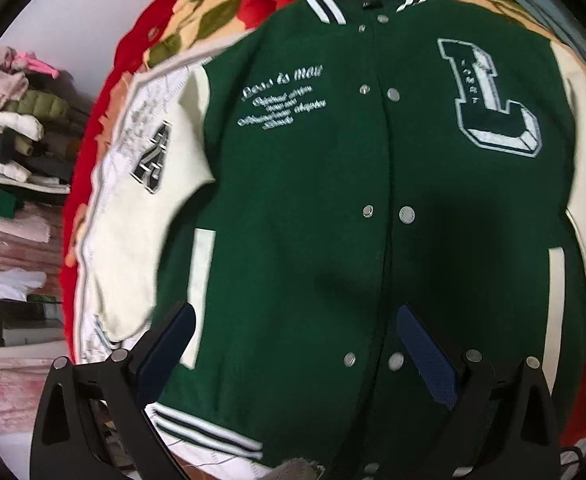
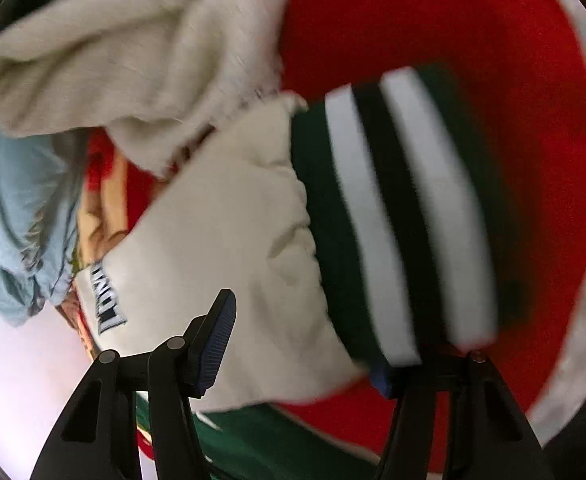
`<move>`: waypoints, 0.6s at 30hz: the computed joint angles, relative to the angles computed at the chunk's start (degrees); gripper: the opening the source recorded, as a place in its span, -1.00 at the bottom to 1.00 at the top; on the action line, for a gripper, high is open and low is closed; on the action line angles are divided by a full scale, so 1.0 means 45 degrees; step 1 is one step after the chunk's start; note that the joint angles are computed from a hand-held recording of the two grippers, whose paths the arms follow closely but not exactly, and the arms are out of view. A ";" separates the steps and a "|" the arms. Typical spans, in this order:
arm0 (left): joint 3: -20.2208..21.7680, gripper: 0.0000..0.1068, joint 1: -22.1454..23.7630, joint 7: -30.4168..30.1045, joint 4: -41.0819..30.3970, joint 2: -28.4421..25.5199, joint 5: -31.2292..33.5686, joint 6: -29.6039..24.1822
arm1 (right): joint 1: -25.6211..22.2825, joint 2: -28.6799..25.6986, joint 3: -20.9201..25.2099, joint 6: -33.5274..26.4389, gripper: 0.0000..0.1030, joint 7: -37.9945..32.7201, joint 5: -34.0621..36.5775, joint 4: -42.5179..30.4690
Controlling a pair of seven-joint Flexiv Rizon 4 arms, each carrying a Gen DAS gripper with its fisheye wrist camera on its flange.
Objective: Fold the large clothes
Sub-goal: 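Grasp the cream sleeve cuff with the left tool while the right tool grasps the other cuff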
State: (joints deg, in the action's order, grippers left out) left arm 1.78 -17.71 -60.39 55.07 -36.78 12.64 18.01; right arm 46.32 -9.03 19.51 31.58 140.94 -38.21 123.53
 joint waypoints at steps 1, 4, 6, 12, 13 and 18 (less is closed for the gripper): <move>-0.0042 0.93 0.0056 -0.0111 -0.0113 -0.0153 -0.0136 -0.0034 | -0.0068 0.0037 0.0031 -0.0128 -0.50 -0.0288 0.0376 -0.0068; -0.0109 0.92 0.0238 -0.0208 -0.0480 -0.0534 -0.0434 0.0074 | -0.0144 0.0397 0.0141 -0.2366 -0.70 -0.2250 0.1659 -0.1186; -0.0107 0.92 0.0375 -0.0287 -0.0881 -0.0847 -0.0625 0.0165 | -0.0261 0.0568 0.0065 -0.3966 -0.72 -0.3970 0.1967 -0.2234; 0.0066 0.93 0.1095 -0.0620 -0.3048 -0.2147 -0.1307 -0.0334 | -0.1305 -0.0503 -0.0901 -0.7140 -0.73 -1.2989 0.0865 -0.6628; 0.0133 0.92 0.1247 -0.0746 -0.3689 -0.2492 -0.1409 -0.0629 | -0.1917 -0.1061 -0.0619 -0.7174 -0.73 -1.4319 0.0456 -0.7477; 0.0584 0.92 0.2223 -0.1525 -0.7892 -0.4716 -0.1793 -0.2541 | -0.1585 -0.4664 -0.3618 -0.5218 -0.74 -2.2175 0.0593 -1.2486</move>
